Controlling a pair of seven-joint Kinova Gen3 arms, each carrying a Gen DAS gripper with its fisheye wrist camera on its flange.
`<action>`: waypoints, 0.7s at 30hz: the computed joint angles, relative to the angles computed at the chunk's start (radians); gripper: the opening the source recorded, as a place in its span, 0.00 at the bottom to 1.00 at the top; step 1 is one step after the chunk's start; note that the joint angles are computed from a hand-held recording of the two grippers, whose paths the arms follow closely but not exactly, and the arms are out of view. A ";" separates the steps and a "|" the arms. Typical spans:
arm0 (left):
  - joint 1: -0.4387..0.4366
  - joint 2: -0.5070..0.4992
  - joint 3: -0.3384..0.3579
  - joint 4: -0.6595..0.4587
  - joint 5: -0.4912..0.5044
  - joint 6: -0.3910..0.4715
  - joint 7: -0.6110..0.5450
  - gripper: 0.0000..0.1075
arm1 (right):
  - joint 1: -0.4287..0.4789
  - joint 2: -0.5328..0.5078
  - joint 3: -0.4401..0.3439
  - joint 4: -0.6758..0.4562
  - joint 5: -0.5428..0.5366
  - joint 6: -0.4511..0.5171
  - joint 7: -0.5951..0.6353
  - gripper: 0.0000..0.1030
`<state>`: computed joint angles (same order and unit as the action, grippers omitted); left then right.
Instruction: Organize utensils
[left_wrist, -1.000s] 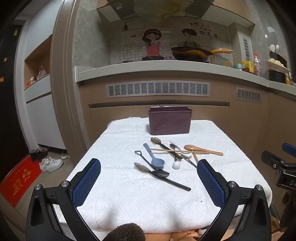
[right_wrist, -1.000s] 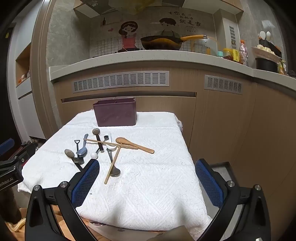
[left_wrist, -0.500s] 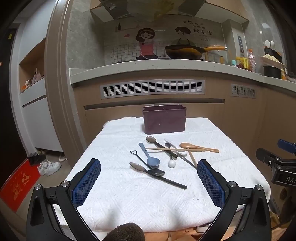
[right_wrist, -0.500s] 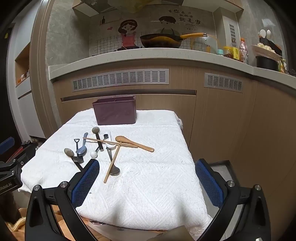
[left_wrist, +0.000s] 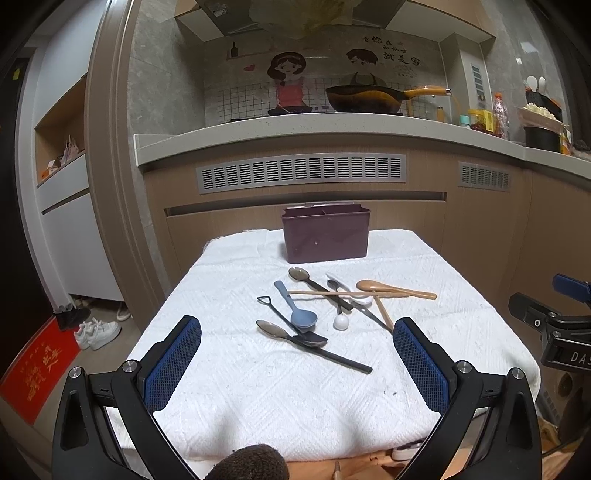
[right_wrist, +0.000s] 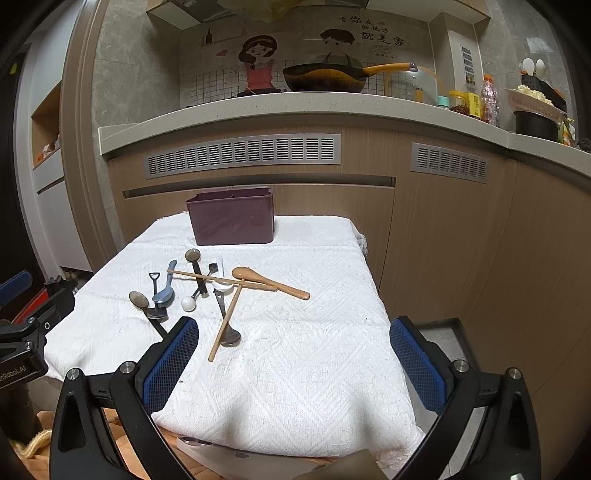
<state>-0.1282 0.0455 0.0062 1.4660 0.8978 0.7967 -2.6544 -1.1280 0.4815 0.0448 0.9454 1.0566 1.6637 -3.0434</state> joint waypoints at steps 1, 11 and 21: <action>0.000 0.002 0.000 -0.001 0.000 0.000 -0.001 0.96 | 0.000 0.000 0.000 -0.001 0.000 0.000 0.001 1.00; -0.001 0.001 0.000 0.003 0.005 0.003 -0.009 0.96 | -0.001 0.000 0.000 0.004 0.002 -0.003 0.001 1.00; 0.000 -0.001 -0.001 0.004 0.006 0.003 -0.011 0.96 | -0.001 0.000 0.000 0.004 0.003 -0.004 0.001 1.00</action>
<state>-0.1281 0.0445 0.0054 1.4704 0.9043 0.7999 -2.6656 -1.1289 0.4818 0.0447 0.9494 1.0593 1.6601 -3.0424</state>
